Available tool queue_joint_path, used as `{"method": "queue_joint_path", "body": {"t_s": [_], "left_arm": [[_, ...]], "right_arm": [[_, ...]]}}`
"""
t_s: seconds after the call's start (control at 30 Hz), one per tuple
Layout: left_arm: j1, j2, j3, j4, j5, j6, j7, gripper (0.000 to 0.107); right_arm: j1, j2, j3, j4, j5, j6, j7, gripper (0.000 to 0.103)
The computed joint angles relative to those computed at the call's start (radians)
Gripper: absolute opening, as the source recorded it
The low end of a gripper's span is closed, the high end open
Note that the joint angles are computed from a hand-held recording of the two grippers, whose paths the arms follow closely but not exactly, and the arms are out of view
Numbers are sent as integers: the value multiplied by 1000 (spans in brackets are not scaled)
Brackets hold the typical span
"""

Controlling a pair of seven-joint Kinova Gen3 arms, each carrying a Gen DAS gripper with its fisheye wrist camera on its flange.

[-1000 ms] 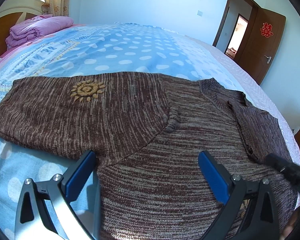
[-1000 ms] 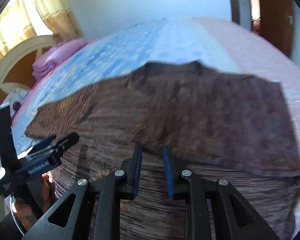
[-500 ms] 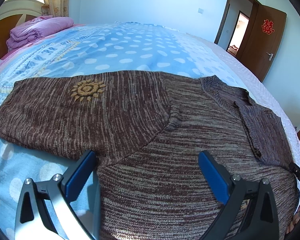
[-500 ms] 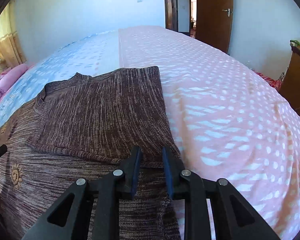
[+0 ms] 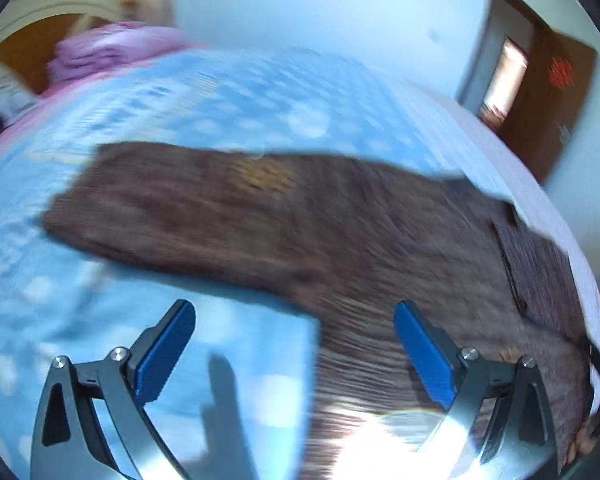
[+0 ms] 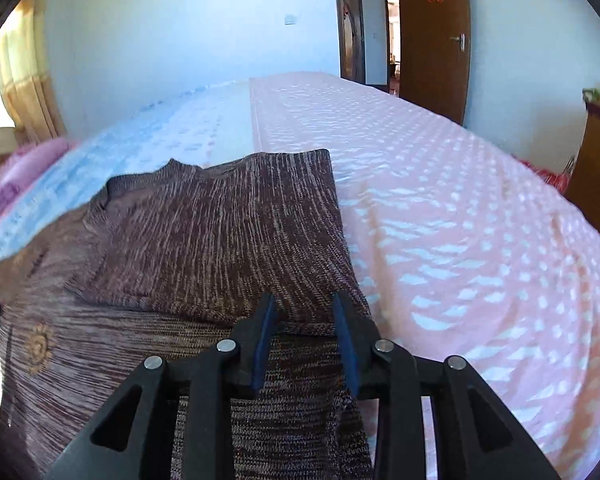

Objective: Fold small clothes
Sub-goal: 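Grasp the other sleeve of the brown sweater with the left gripper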

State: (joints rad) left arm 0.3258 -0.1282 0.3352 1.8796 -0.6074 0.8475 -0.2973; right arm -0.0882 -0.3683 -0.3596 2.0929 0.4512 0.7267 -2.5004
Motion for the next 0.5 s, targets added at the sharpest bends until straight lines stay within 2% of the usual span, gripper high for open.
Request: {"method": "queue_joint_path", "body": {"t_s": [0.07,0.1,0.13,0.2,0.3,0.33,0.37,0.43,0.5], "left_arm": [[-45,-66,-20,38,-30,-2,76,102],[-82,-94,-33,49,-27,-5,95,102],[-106,-112,-54,56,-13,-13,98,101],[-147,-134,-119,62,51,-38,63,99],[-195,-109,-169,56,124,-42,10,84],[-208,-91,-182,51,149,-42,-16,76],[-225,-77,-184,46,179,-42,-42,70],[-241,-50,-196,48,212,-57,-46,69],[-274,-42,-148,47,180,-53,13,69]], "right_arm": [[5,3,-17,-6,10,15,-7,32],[7,9,-29,-11,21,24,-12,36],[3,13,-34,-12,26,25,-16,40],[-9,15,-35,-15,35,33,-13,42],[-19,26,-31,-20,48,39,-20,43],[-24,24,-26,-20,48,40,-20,43],[-28,26,-23,-21,49,39,-22,43],[-32,24,-18,-17,50,37,-24,43],[-35,26,-17,-17,54,38,-27,43]]}}
